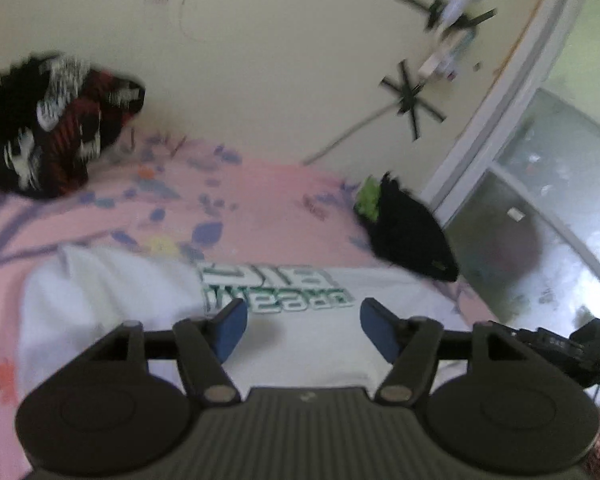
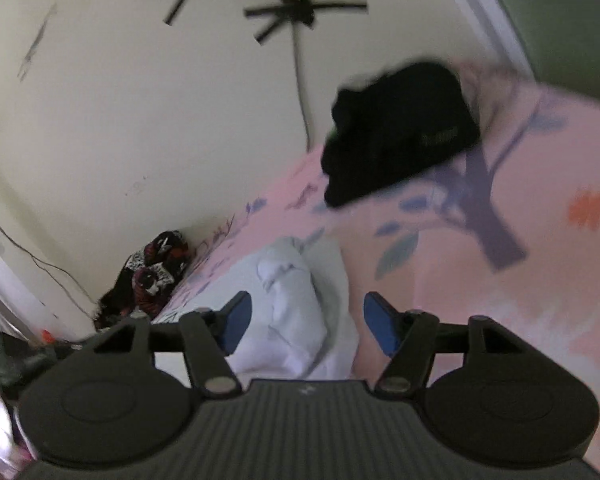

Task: Fold small clothes

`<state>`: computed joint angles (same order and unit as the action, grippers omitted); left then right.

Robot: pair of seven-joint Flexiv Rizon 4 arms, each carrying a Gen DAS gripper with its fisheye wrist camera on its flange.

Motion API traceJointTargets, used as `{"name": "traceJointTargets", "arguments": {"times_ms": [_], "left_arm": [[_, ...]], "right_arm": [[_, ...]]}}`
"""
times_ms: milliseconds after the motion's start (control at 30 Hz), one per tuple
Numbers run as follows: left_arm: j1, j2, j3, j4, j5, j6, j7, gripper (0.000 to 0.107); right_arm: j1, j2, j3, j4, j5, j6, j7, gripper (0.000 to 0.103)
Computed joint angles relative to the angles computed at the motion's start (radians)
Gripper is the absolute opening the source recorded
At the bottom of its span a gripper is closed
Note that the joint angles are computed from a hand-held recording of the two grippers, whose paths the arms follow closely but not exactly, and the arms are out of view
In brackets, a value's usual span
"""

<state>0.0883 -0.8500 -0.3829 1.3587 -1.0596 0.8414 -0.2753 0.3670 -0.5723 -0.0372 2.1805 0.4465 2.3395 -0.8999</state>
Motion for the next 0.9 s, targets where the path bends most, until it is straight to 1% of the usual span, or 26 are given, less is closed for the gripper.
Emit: {"name": "traceJointTargets", "arguments": {"times_ms": [67,100,133,167,200,233,267,300,367,400,433,500,567,600,633,667,700,733,767,800,900], "left_arm": [[-0.030,-0.034,0.028,-0.041,0.040,0.018,-0.064,0.060],[-0.034,-0.041,0.034,-0.045,0.056,0.027,-0.084,0.053],[-0.040,-0.051,0.039,-0.052,0.072,0.041,-0.100,0.049],[-0.051,-0.059,0.045,-0.052,0.087,0.082,-0.108,0.036],[-0.050,-0.062,0.031,-0.037,0.083,0.137,-0.081,0.025],[-0.045,-0.061,0.003,-0.015,0.068,0.197,-0.031,0.024],[-0.036,-0.061,-0.013,-0.006,0.066,0.216,-0.013,0.021],[-0.032,-0.066,-0.019,-0.009,0.068,0.219,-0.026,0.018],[-0.026,-0.078,-0.019,-0.026,0.083,0.207,-0.067,0.012],[-0.018,-0.082,-0.022,-0.032,0.090,0.189,-0.083,0.011],[-0.010,-0.083,-0.024,-0.037,0.095,0.169,-0.099,0.011],[0.002,-0.089,-0.028,-0.047,0.100,0.138,-0.122,0.011],[0.018,-0.085,-0.035,-0.044,0.095,0.108,-0.132,0.011],[0.035,-0.080,-0.043,-0.039,0.081,0.082,-0.136,0.014],[0.060,-0.070,-0.064,-0.022,0.046,0.066,-0.118,0.015],[0.088,-0.056,-0.089,0.003,-0.007,0.062,-0.080,0.021],[0.118,-0.037,-0.112,0.035,-0.073,0.061,-0.033,0.030],[0.139,-0.020,-0.126,0.061,-0.133,0.059,0.005,0.035],[0.171,0.000,-0.144,0.092,-0.209,0.053,0.051,0.044],[0.193,0.017,-0.150,0.114,-0.267,0.047,0.086,0.049],[0.212,0.061,-0.129,0.158,-0.399,0.076,0.147,0.051]], "right_arm": [[-0.048,-0.018,0.037,-0.014,-0.064,-0.019,0.038,0.063],[-0.065,-0.031,0.044,-0.019,-0.112,-0.026,0.075,0.063],[-0.054,-0.054,0.040,-0.052,-0.094,-0.016,0.066,0.063],[-0.060,-0.073,0.047,-0.072,-0.116,-0.002,0.077,0.063],[-0.074,-0.086,0.060,-0.086,-0.152,0.007,0.090,0.058],[-0.090,-0.095,0.075,-0.097,-0.189,0.012,0.106,0.052],[-0.097,-0.106,0.083,-0.115,-0.218,0.006,0.119,0.049],[-0.102,-0.111,0.087,-0.131,-0.250,-0.014,0.130,0.041],[-0.128,-0.120,0.108,-0.157,-0.299,-0.032,0.176,0.032],[-0.141,-0.124,0.117,-0.163,-0.322,-0.016,0.192,0.026],[-0.142,-0.123,0.117,-0.169,-0.337,0.005,0.197,0.024],[-0.112,-0.091,0.088,-0.174,-0.350,0.019,0.159,0.023],[-0.069,-0.053,0.053,-0.190,-0.364,-0.007,0.090,0.023],[-0.052,-0.040,0.041,-0.204,-0.374,-0.027,0.055,0.023],[-0.035,-0.029,0.032,-0.224,-0.393,-0.057,0.018,0.023],[-0.023,-0.024,0.027,-0.248,-0.412,-0.090,-0.012,0.023],[-0.015,-0.023,0.026,-0.272,-0.434,-0.123,-0.037,0.023],[-0.014,-0.028,0.031,-0.306,-0.472,-0.163,-0.058,0.023],[-0.023,-0.040,0.045,-0.344,-0.516,-0.204,-0.067,0.023],[-0.038,-0.055,0.065,-0.382,-0.563,-0.244,-0.070,0.023],[-0.099,-0.133,0.162,-0.519,-0.738,-0.374,-0.067,0.023]]}}
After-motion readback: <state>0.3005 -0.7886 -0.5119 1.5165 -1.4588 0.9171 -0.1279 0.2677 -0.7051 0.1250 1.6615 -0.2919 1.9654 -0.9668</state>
